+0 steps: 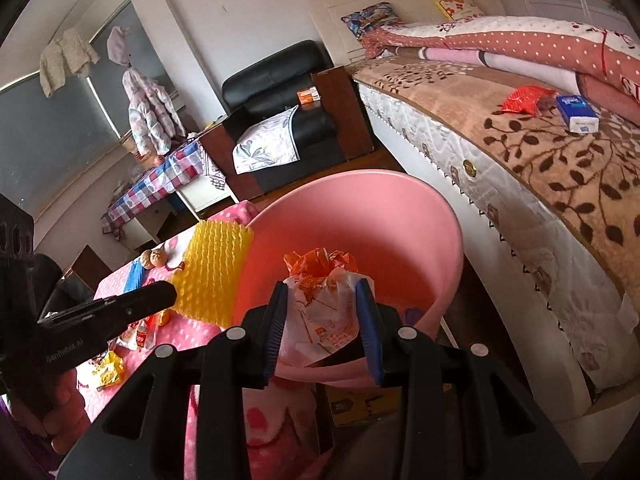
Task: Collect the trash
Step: 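Carry the yellow net and white bag over the pink bucket, then open the left gripper dropping the yellow net while the right gripper releases the white bag into the bucket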
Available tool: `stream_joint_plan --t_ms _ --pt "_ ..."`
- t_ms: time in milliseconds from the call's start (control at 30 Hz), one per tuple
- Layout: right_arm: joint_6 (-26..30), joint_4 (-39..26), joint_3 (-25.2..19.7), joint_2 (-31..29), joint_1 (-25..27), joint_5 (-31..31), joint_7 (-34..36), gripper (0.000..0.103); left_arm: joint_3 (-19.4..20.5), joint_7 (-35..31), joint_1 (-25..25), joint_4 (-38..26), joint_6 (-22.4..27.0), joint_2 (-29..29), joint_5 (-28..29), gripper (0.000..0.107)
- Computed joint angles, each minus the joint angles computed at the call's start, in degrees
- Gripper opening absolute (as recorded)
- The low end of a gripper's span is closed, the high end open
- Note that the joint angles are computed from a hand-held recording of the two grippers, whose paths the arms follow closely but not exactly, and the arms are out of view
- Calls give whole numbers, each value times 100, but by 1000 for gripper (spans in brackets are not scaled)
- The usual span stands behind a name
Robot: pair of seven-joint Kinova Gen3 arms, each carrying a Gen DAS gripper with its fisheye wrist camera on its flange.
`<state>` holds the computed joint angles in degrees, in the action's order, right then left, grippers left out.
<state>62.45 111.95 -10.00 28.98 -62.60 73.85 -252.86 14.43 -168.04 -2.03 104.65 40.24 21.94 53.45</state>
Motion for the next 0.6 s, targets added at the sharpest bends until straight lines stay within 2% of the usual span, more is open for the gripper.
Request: stream_joint_plan --t_ms 200,333,400,600 --pt "-65 6 7 20 46 -71 6 36 37 -33 51 31 -108 29 6 9" --pt "-140 -1 30 12 78 -110 8 38 55 -77 9 45 -87 16 62 16" --pt "-164 0 40 9 87 -114 16 39 45 -77 -6 32 -44 14 80 25" --pt "-168 -86 54 17 91 -235 200 40 -3 -151 -58 67 7 -42 198 28"
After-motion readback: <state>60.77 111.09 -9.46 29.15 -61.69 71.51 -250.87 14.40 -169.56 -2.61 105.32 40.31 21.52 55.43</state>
